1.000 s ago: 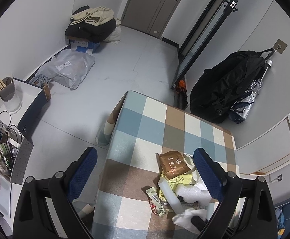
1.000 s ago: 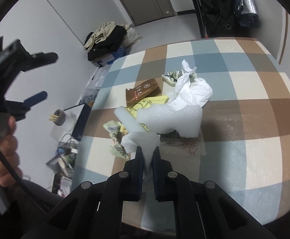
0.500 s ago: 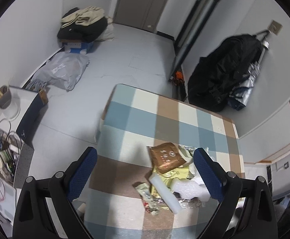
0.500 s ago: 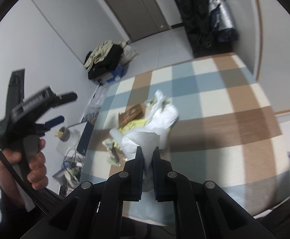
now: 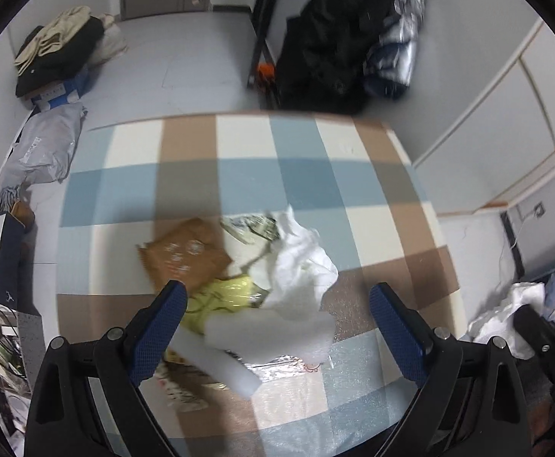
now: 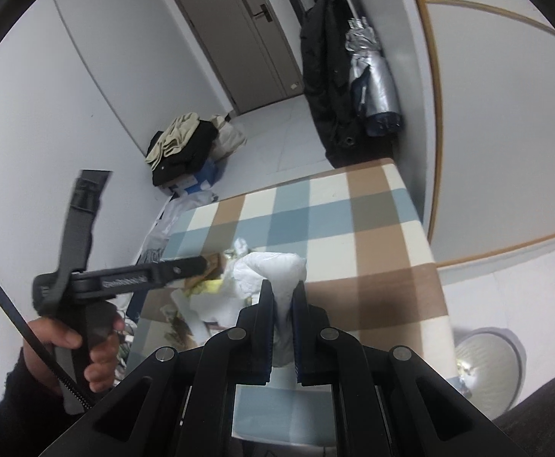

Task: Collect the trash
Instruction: 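Lower the left gripper onto the crumpled white tissue and close it, then lift the tissue with the left gripper while the right gripper holds its tissue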

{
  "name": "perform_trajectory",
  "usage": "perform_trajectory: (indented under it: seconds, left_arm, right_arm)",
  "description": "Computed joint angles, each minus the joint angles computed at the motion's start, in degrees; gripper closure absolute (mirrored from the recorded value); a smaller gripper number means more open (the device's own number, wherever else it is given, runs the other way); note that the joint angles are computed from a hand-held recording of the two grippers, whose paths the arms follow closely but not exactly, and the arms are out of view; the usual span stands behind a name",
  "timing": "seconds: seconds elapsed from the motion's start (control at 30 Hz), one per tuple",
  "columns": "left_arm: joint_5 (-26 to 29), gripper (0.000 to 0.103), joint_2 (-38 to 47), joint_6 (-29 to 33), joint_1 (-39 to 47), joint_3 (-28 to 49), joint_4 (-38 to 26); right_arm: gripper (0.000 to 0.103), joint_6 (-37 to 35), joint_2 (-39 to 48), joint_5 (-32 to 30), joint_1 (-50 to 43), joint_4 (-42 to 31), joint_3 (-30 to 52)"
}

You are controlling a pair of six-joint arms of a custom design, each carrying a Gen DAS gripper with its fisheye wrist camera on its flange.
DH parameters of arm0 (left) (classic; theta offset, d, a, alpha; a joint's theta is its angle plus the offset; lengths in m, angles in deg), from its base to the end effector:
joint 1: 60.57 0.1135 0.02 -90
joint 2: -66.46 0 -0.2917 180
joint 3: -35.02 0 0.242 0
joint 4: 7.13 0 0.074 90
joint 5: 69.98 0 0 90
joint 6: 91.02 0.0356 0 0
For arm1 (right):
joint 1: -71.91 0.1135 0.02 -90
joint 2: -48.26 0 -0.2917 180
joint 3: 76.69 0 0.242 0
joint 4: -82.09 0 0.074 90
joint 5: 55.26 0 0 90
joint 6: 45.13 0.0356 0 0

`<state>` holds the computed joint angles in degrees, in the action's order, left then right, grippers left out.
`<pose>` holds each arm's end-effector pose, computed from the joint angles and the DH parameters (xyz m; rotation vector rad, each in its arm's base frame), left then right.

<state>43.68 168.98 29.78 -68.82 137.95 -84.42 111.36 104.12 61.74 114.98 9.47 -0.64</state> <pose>0.3438 -0.0643 0.2962 0.9974 2.6112 -0.5112 0.1191 0.0892 0.3547 0.6710 2.2832 0.3307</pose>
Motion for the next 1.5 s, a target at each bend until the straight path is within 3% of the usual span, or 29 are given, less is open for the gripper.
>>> perform_trajectory:
  seconds: [0.13,0.33,0.43,0.5,0.6,0.67,0.87,1.13,1.5]
  left_arm:
    - [-4.54,0.009,0.12,-1.51,-3.53,-2.34,2.72]
    - [-9.56,0.018,0.26,-2.89,-6.85,-5.09,6.06]
    - [-11.32,0.031,0.04,-2.99,-8.16,-5.99,7.41]
    - [-11.83,0.056,0.13,-1.90,-8.74,-6.14,7.09]
    - [-11.10,0.078,0.80,-1.15,-8.54,-5.33,5.63]
    - [-9.17,0.085,1.54,-1.19,-7.68,-3.77,3.91]
    - [-0.39,0.091,4.11,-3.51,-4.94,1.51,-0.72]
    - [11.52,0.092,8.39,-5.42,-0.67,9.14,-8.97]
    - [18.49,0.092,4.37,-1.45,3.55,9.28,-8.65]
  right_arm:
    - [0.095,0.95,-3.44,-1.80,-1.37,1.37,-4.67]
    - [0.095,-1.50,-7.15,-5.96,-7.18,3.36,-8.62]
    - [0.095,-3.01,-8.33,-8.41,-10.23,4.47,-10.21]
    - [0.095,-3.82,-8.77,-10.43,-12.20,5.23,-11.24]
    - [0.095,-4.64,-9.38,-12.81,-14.59,6.13,-12.34]
    - [0.095,-4.98,-9.79,-13.76,-15.57,6.53,-12.77]
    - [0.095,-4.36,-9.99,-14.34,-15.30,6.90,-13.22]
    - [0.095,-5.11,-9.53,-14.93,-16.23,7.54,-13.29]
    - [0.095,-3.26,-7.98,-11.08,-11.75,7.70,-12.02]
